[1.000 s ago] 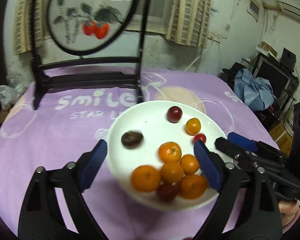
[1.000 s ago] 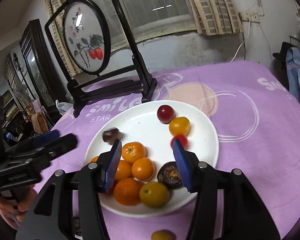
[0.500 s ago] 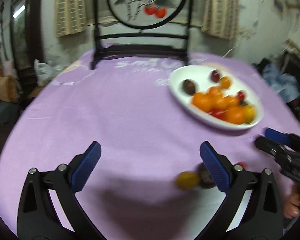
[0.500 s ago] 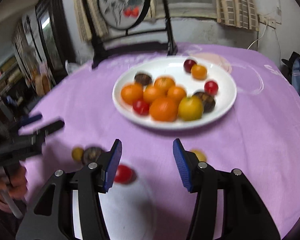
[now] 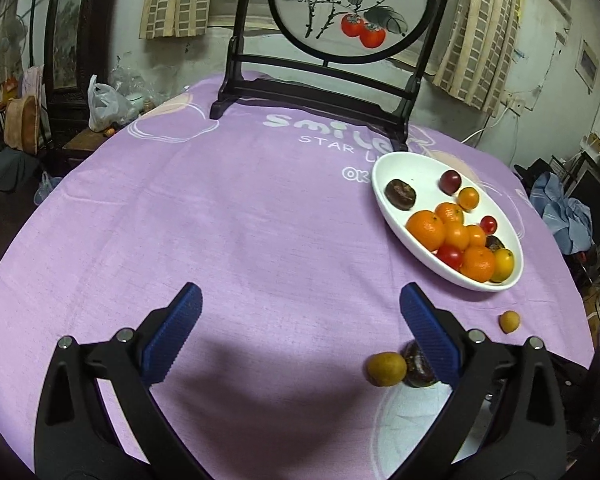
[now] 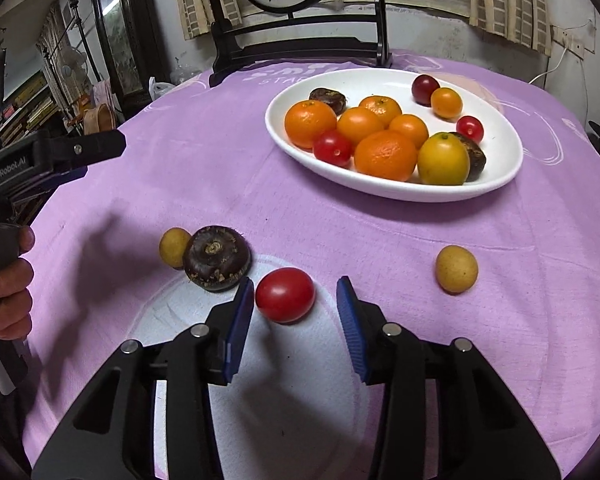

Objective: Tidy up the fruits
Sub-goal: 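Grasp a red tomato with the right tool while the left tool grasps a dark purple fruit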

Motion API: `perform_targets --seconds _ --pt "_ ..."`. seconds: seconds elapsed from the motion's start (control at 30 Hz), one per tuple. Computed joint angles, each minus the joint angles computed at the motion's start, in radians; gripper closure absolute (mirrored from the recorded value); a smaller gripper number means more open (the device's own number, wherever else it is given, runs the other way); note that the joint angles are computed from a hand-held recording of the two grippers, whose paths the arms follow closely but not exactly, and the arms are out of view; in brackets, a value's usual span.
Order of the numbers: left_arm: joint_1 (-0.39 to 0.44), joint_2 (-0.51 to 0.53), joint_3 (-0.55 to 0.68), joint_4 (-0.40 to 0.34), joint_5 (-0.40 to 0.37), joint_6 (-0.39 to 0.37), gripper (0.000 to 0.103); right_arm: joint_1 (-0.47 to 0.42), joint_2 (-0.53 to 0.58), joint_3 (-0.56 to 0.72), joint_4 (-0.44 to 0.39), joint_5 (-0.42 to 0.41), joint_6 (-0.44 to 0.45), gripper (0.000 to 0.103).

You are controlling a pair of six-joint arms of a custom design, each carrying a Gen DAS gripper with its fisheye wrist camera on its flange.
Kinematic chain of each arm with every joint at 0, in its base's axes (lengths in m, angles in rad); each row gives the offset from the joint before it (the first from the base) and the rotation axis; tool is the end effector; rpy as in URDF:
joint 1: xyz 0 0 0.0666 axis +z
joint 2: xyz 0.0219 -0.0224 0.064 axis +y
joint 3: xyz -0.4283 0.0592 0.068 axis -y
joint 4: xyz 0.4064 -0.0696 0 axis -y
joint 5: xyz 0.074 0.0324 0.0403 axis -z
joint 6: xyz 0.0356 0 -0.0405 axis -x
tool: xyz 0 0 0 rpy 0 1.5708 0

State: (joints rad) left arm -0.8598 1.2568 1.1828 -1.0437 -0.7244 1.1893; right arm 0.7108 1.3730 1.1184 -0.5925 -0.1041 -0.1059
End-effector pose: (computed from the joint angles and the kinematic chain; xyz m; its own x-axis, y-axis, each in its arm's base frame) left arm 0.2809 -0.2906 0.4383 -0.5694 -0.4040 -0.7160 -0.4038 0.8961 -0.1845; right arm 0.3540 0.3091 0.3794 -0.6388 -0.4113 -0.6502 -0.6371 0.7566 0.1474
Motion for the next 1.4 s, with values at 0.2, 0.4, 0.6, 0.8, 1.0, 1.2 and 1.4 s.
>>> perform_targets --seconds 0.2,0.4,0.6,0.8,1.0,1.2,1.4 --pt "-0.005 0.010 0.012 -0.007 -0.009 -0.016 0.002 0.010 0.012 0.006 -0.004 0.007 0.012 0.065" --pt "-0.007 0.016 0.016 -0.012 -0.009 -0.020 0.002 0.007 0.012 0.005 0.001 0.005 0.008 0.073" --pt "-0.017 0.022 0.009 0.067 0.022 -0.138 0.002 -0.039 -0.029 -0.014 0.052 -0.045 -0.085 0.073" --pt "-0.074 0.097 0.044 0.182 0.097 -0.485 0.008 -0.070 -0.027 -0.010 0.047 -0.069 -0.139 0.073" --pt "-0.079 0.133 0.049 0.211 0.154 -0.569 0.034 -0.068 -0.029 -0.010 0.044 -0.069 -0.138 0.073" --pt "-0.055 0.148 0.047 0.231 0.190 -0.602 0.046 -0.069 -0.033 -0.012 0.044 -0.073 -0.143 0.073" --pt "-0.045 0.166 0.057 0.231 0.238 -0.681 0.046 -0.070 -0.035 -0.011 0.043 -0.079 -0.142 0.073"
